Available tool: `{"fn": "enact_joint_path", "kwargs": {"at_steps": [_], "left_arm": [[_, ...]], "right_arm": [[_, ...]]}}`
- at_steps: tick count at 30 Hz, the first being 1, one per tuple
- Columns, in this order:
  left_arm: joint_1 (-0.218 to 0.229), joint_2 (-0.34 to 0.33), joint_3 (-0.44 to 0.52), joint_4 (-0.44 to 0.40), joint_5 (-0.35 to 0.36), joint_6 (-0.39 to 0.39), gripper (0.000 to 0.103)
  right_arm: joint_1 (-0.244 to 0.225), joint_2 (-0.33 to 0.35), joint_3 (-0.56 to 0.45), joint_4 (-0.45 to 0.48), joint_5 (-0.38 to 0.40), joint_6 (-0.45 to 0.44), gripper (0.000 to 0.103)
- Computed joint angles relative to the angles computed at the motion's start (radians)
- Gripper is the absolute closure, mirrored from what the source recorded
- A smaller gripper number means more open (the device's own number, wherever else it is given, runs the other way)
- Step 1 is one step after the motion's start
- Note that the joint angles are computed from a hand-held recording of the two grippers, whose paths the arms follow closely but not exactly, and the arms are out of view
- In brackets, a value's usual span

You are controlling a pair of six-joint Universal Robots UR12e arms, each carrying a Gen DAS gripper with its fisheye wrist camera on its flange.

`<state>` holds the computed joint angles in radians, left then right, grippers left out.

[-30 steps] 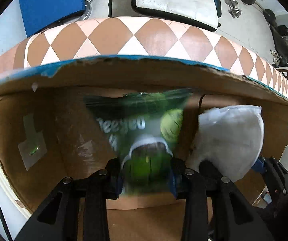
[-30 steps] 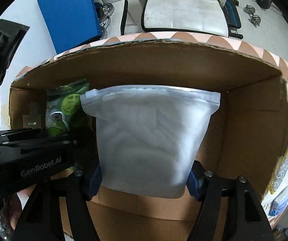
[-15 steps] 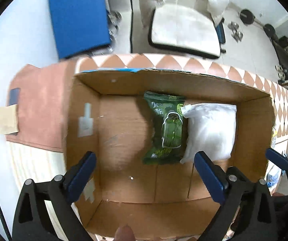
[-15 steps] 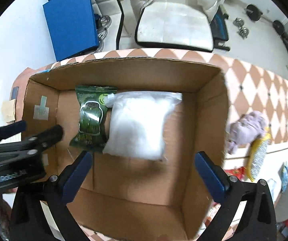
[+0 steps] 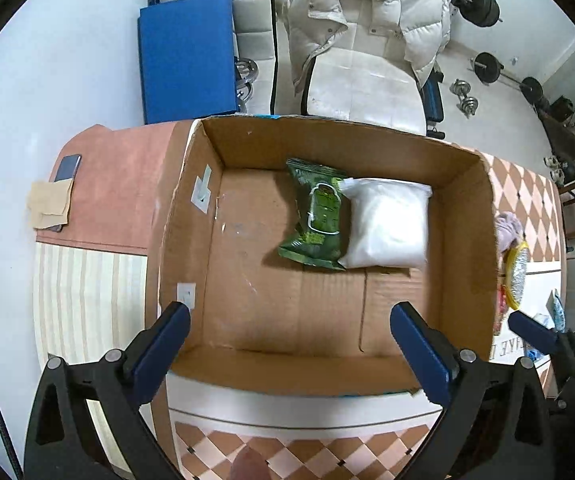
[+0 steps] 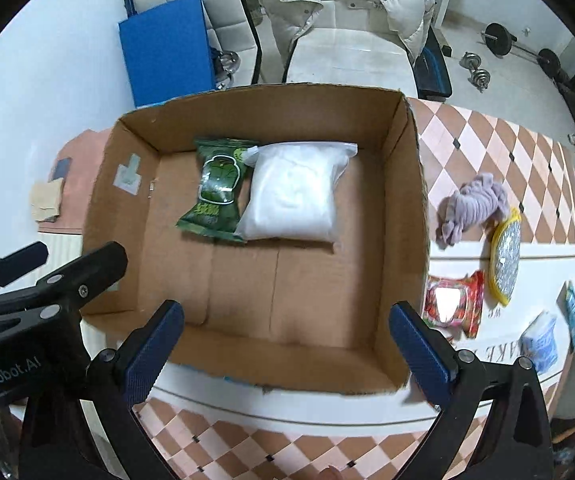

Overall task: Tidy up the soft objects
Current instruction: 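Grasp the red snack bag with the left tool while the right tool grasps the blue-and-white packet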

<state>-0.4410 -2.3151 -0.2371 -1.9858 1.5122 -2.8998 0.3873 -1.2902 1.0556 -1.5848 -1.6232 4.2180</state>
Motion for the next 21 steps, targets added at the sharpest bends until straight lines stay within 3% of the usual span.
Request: {"fn": "enact_joint_path", "kwargs": {"at_steps": [3, 7, 14, 18, 21], "left_arm": [[-0.019, 0.053, -0.081, 0.063, 0.027, 0.011, 0.001], [-0.075, 0.129, -0.201, 0.181, 0.076, 0.115, 0.0], [-0.237, 0.198, -0.39, 0.372, 0.188, 0.483, 0.0], [-0.319, 0.208, -0.499, 0.434, 0.291, 0.737, 0.0], [-0.363, 0.193, -0.542, 0.444, 0.374, 0.867, 0.0]], "right_arm": [[-0.001, -0.053, 0.064, -0.073, 0.01, 0.025, 0.0], [0.002, -0.148, 0.154, -0.083, -0.025, 0.064, 0.0], [-0.033, -0.371, 0.364, 0.113, -0.035, 0.161, 0.0], [-0.101, -0.494, 0.508, 0.205, 0.025, 0.165, 0.0], [-0.157, -0.559, 0.6, 0.211, 0.08, 0.134, 0.0]]}}
